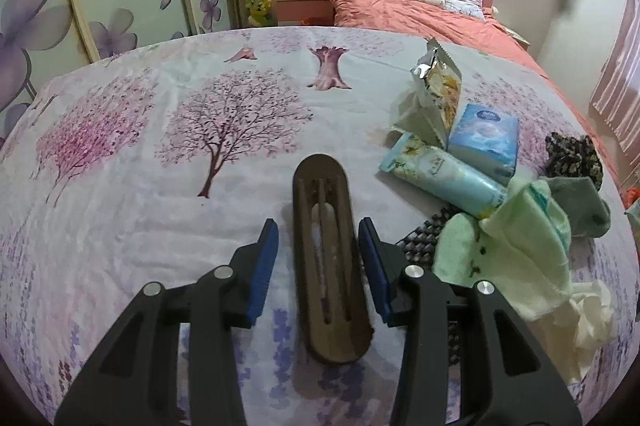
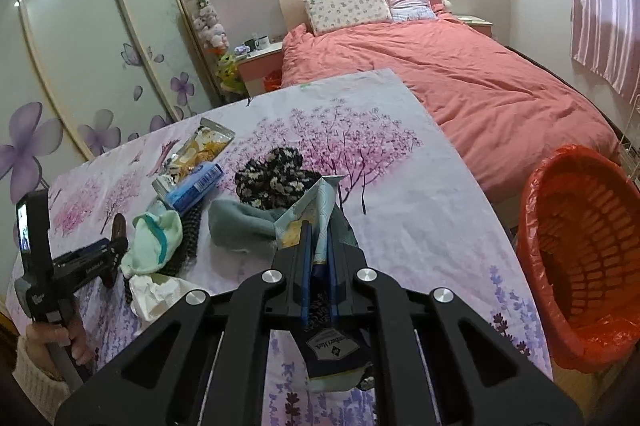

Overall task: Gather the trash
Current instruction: 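Grasp the brown slotted wooden piece with the left tool while the right tool grasps the blue-and-white wrapper, then drop the wooden piece from the left tool while the right tool drops the wrapper into the basket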

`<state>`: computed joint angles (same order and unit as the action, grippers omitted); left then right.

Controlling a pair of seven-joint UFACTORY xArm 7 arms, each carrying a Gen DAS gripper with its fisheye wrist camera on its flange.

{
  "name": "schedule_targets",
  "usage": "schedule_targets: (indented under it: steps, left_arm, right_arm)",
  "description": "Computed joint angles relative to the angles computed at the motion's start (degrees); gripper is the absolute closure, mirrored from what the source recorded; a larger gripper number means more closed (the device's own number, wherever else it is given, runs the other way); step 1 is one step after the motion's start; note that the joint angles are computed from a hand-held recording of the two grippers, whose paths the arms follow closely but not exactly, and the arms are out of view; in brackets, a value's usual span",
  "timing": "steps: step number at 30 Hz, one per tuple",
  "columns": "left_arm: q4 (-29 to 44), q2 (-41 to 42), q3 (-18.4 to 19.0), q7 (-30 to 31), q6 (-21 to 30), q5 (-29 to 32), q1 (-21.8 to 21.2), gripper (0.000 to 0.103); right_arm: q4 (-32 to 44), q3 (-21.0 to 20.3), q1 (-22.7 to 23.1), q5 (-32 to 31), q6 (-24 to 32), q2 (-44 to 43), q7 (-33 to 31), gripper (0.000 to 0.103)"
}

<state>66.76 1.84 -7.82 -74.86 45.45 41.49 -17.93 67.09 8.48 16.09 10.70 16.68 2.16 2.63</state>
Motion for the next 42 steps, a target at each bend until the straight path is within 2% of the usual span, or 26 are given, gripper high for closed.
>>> schedule_targets:
  steps: [7, 10, 22, 29, 35, 37, 42]
  left_arm:
    - [-2.4, -2.2, -1.4, -0.1, 1.5, 0.4, -0.4, 0.061]
    - [-1.9, -1.8, -1.6, -0.3, 1.7, 0.7, -0.6, 0.07]
    - [0.6, -3.4, -2.8, -1.1, 3.2, 2.9, -1.5, 0.071]
    - [6.0, -2.3, -4.5, -0.4, 4.7, 5.2, -3.7, 0.071]
    - [13.3, 1.6, -5.0, 0.6, 4.9, 7.3, -7.6, 0.071]
    - [15.8, 3.2, -4.7, 1.1, 4.5, 7.7, -9.1, 0.071]
    - [25.4, 10.1, -3.6, 3.9, 3.2, 8.3, -14.2, 0.071]
  right_arm:
    - [0.5, 0.2, -0.1, 1.8, 0.6, 0.8, -0.8, 0.096]
    - [0.4, 0.2, 0.1, 0.7, 0.0, 0.8, 0.1, 0.096]
    - [-2.6, -0.7, -0.6, 4.5, -2.8, -3.4, -1.5, 0.096]
    - [-5.6, -2.1, -0.4, 6.2, -6.0, -7.0, -2.8, 0.096]
    - [-8.4, -4.2, -0.3, 8.4, -8.1, -10.2, -4.2, 0.096]
    - [-9.6, -4.7, -0.6, 8.2, -8.8, -11.2, -3.9, 0.096]
    - [-12.5, -4.7, -4.3, 3.0, -11.1, -13.7, 1.3, 0.096]
